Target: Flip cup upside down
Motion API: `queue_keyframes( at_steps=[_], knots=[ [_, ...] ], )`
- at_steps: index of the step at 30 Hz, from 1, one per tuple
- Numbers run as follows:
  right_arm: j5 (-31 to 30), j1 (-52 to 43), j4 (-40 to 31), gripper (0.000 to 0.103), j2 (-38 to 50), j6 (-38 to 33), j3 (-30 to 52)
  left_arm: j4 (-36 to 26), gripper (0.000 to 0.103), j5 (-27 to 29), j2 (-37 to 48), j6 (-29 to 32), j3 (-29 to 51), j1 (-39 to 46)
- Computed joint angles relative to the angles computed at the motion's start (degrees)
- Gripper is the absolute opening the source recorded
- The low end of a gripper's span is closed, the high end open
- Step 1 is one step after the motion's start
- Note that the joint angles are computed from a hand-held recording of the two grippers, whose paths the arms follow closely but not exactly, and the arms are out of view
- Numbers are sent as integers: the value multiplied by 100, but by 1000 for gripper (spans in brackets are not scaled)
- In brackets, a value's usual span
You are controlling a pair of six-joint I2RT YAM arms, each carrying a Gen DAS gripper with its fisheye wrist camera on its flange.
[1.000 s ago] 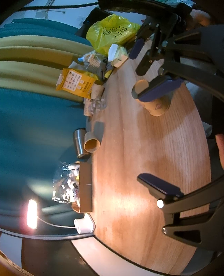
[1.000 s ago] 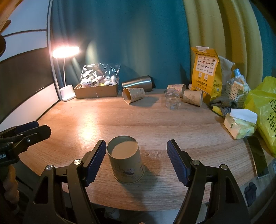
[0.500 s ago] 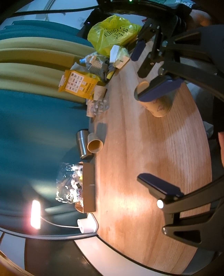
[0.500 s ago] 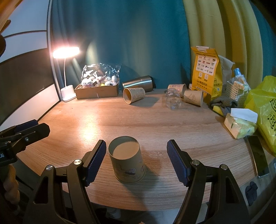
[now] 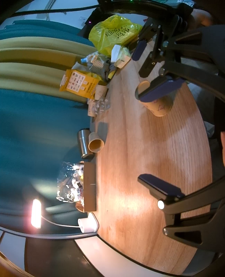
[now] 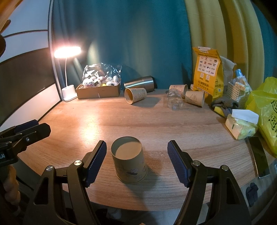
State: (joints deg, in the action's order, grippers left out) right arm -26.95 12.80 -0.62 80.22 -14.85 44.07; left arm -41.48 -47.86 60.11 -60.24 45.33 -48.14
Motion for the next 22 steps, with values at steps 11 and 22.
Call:
queue_keyframes(
  at_steps=[11,22],
  knots=[
    [11,20,-5,76,-22,3,-29,-10,86,1,-29,14,-6,-4],
    [-20,27,-23,76,-32,22,-57,85,86,6,-96,119,-65,-23]
  ],
)
